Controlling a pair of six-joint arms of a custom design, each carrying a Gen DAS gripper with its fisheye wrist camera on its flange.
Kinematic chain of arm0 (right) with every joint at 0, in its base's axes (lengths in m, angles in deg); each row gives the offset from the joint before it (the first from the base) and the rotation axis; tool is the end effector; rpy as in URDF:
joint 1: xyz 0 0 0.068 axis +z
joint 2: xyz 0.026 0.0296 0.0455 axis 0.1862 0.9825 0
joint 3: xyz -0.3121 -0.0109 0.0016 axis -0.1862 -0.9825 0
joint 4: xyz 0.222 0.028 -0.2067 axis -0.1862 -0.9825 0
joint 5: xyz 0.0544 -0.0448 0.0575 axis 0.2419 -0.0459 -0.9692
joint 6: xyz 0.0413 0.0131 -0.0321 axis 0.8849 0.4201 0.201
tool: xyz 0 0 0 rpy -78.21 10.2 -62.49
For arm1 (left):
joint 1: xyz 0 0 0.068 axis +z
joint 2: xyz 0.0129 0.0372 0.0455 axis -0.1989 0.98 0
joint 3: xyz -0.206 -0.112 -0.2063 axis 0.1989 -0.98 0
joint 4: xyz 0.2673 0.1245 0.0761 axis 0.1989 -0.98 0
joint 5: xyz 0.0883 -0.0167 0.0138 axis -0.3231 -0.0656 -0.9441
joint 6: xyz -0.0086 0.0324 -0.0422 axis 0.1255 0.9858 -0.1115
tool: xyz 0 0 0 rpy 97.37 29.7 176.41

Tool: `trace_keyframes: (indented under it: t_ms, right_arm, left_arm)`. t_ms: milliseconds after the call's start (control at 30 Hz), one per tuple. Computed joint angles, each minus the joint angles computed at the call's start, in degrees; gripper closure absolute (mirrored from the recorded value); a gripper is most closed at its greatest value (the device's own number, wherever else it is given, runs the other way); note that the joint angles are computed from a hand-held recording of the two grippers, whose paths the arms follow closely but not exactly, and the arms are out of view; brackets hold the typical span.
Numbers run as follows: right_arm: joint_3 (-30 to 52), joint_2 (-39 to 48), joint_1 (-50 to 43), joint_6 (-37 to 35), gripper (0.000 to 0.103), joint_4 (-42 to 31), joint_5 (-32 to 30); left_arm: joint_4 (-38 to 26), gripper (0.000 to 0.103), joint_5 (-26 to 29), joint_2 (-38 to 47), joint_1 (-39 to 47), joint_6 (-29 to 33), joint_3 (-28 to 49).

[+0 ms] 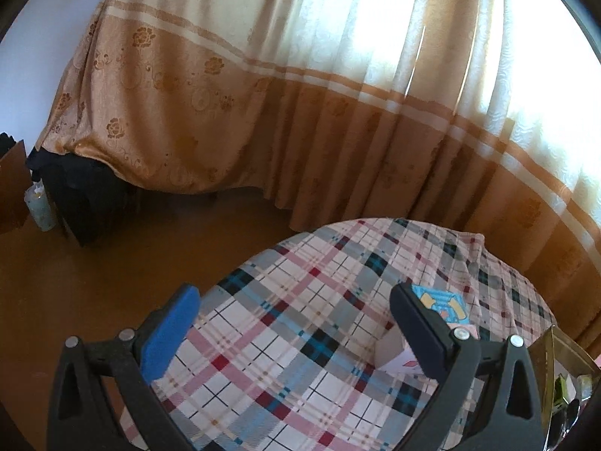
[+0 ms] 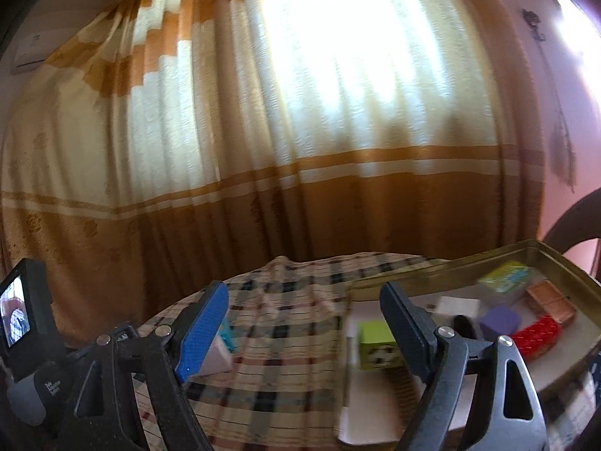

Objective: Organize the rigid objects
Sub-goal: 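Withdraw both open grippers toward the pink box and blue block, then grasp the pink patterned box with the left gripper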

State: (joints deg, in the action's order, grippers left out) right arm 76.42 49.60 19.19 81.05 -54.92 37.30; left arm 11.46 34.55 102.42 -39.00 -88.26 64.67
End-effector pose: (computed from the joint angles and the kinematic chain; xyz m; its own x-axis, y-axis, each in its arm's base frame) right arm 0.2114 0.0302 0.2319 -0.2525 0.1346 -0.9582 -0.0710 0.9850 0.1571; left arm 0.1977 -0.0796 0.1880 -0.4462 -0.4302 -0.7848 -0.4492 0.8661 -0.2194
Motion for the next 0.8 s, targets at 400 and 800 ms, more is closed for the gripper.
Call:
trace_keyframes:
  t_ms: [400,800]
  right_arm:
    - [-2.8,1.6,5.4,-4.4,0.018,8.5,10.7]
    - [-1.2,3.2,4.0,-2.6,0.018,5.2,8.8]
  left_arm:
    - [5.9,0.001,4.8,9.4,-7.1,15.0,5.8]
    - [0.6,0.02,18.6,20.2,-0.1,13.3,13.3]
